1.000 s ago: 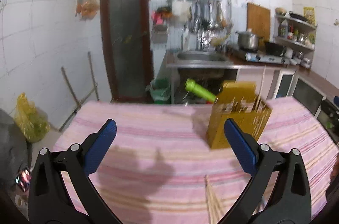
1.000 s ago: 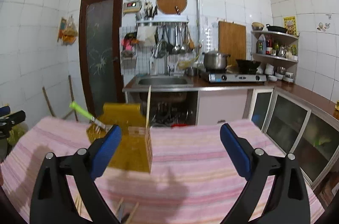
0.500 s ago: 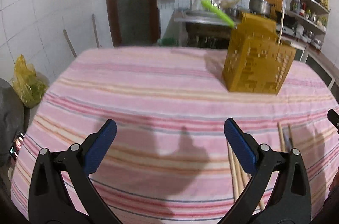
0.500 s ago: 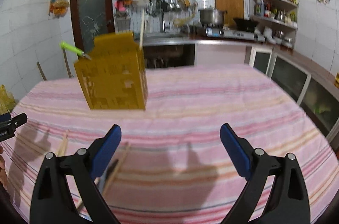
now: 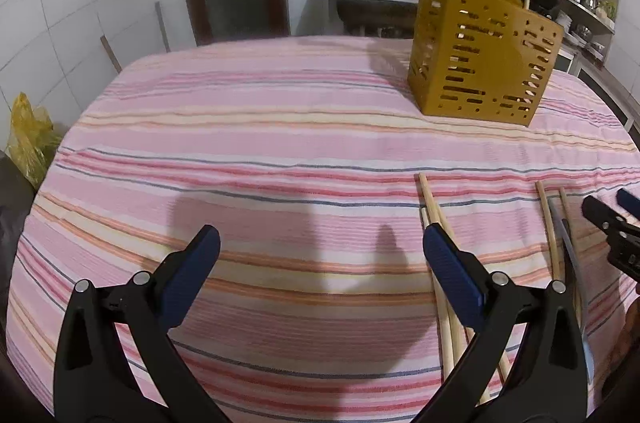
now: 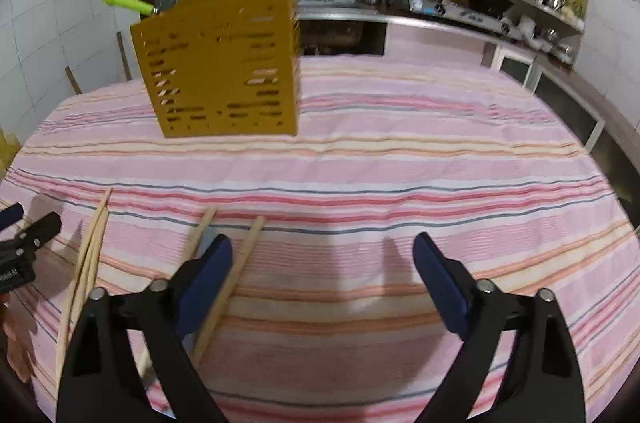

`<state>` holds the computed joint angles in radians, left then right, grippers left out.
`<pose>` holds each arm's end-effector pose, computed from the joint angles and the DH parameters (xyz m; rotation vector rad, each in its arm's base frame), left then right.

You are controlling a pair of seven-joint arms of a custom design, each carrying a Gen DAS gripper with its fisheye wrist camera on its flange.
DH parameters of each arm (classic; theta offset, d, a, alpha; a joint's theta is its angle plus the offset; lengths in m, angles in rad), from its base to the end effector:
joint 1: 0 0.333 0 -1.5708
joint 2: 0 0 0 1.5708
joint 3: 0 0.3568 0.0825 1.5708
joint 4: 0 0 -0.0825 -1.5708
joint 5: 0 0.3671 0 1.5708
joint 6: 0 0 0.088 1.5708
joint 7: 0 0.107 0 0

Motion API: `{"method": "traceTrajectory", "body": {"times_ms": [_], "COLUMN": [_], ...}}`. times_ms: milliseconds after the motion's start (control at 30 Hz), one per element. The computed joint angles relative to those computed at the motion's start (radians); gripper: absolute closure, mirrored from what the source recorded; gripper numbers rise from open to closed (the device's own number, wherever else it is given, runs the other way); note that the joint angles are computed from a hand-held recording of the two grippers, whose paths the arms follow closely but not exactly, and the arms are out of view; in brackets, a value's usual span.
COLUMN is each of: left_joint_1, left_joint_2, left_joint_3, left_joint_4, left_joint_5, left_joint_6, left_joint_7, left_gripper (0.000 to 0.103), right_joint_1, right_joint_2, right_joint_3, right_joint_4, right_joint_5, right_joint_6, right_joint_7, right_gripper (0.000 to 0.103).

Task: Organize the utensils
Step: 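Move both grippers back toward the loose chopsticks on the table, then close the left gripper on a wooden chopstick while the right gripper grasps another chopstick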

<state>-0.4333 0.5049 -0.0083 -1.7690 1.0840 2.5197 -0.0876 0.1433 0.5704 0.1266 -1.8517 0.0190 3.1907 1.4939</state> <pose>0.6174 -0.3000 0.3449 -2.0386 1.3814 -0.5101 0.6825 0.1710 0.3537 -1.9534 1.4711 -0.5687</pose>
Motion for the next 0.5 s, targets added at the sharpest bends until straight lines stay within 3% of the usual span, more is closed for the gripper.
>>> {"method": "traceTrajectory", "body": {"times_ms": [67, 167, 200, 300, 500], "left_joint_1": [0.014, 0.018, 0.019, 0.015, 0.003], "left_joint_2": [0.006, 0.016, 0.02, 0.04, 0.065], "left_joint_3": [-0.005, 0.0, 0.002, 0.006, 0.018], "left_joint_4": [0.004, 0.014, 0.02, 0.05, 0.075], "left_joint_5": [-0.018, -0.037, -0.046, -0.078, -0.133], "left_joint_6": [0.024, 0.057, 0.065, 0.062, 0.054], "left_joint_7": [0.009, 0.007, 0.008, 0.043, 0.097], "left_gripper": [0.005, 0.005, 0.005, 0.005, 0.005], "right_joint_1": [0.013, 0.058, 0.044, 0.064, 0.039], "right_joint_2": [0.011, 0.024, 0.029, 0.027, 0.019], "right_joint_3": [-0.004, -0.043, -0.024, -0.042, -0.008], "right_joint_4": [0.024, 0.058, 0.068, 0.063, 0.043], "right_joint_5": [0.003, 0.001, 0.007, 0.011, 0.023], "right_joint_6": [-0.035, -0.091, -0.11, -0.108, -0.096], "right_joint_7": [0.005, 0.019, 0.013, 0.024, 0.0], "right_gripper": [0.028, 0.05, 0.053, 0.056, 0.061]}}
